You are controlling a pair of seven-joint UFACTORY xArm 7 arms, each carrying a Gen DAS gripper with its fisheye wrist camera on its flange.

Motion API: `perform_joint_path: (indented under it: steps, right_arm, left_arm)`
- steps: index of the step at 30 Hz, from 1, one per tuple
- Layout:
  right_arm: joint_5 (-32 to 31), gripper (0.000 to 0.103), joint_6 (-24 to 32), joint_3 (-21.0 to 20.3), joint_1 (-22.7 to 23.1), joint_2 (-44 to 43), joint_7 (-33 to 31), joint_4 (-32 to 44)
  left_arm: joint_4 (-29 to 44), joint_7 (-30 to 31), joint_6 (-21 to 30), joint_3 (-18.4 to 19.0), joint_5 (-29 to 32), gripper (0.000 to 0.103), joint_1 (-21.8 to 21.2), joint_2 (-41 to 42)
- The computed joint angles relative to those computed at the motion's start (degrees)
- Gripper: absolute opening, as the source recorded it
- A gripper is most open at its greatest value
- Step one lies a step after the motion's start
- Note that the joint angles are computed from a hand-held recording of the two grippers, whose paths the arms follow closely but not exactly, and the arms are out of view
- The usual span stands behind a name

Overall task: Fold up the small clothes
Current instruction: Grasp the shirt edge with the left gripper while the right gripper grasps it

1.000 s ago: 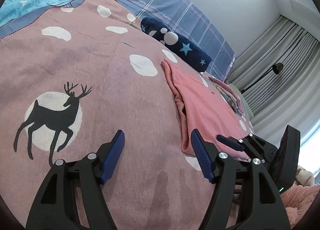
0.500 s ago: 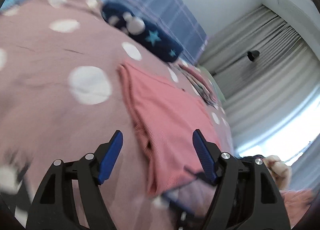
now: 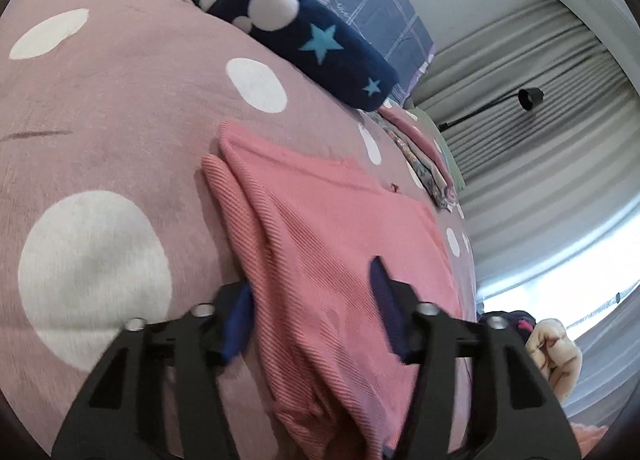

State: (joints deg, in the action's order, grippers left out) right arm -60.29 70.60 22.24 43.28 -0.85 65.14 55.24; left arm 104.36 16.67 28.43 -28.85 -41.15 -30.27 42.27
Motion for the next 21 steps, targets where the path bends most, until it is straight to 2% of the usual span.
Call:
perform_joint_path:
  steps: [3,4,5,7,11,16,19,21]
  right_arm:
    - [-0.67,0.030,0.03,0.17,0.15,-0.45,0.66,-0.70]
    - [-0.72,0.027,-0.56,0.05,-0.01,-0.98,1.16,-1.14]
    - [-0.35,0.017,-0.89,0.11,-0.11,-1.27,1.61,-1.24]
    - [1.05,0.010,-4.48,-0.62,-1.31,-4.84,3.57,-3.36]
    - [2.21,0.008,-11.52,-0.37,-4.35,-16.01,9.72,-10.00]
    - [5.01,0.007,-17.26,0.15,-6.68,-26.08,12.10,-15.38]
    - [7.36,0.007,-22.82,-1.03,-7.47,-32.81,13.82,-19.16]
    - [10.26,0.007,-28.29,-3.48,-7.49,-38.20,15.78,-23.07]
  left_arm:
    - [1.40,-2.07,0.96,1.04,0.79,0.028,-0.47,1.00]
    - [2.01,-2.71,1.27,1.26,1.09,0.027,-0.59,1.35]
    - [2.60,-3.28,1.34,1.38,1.26,0.025,-0.71,1.74]
    - [3.39,-4.55,1.31,1.81,1.96,0.024,-1.24,2.06]
    - [4.24,-7.05,1.06,2.66,3.88,0.019,-2.14,1.91]
    - [7.21,-8.37,0.27,2.14,5.44,0.015,-3.34,2.07]
    - [9.96,-11.48,1.51,4.31,8.93,0.014,-6.02,2.21]
    - [12.56,-14.42,2.85,5.95,11.79,0.013,-8.07,2.66]
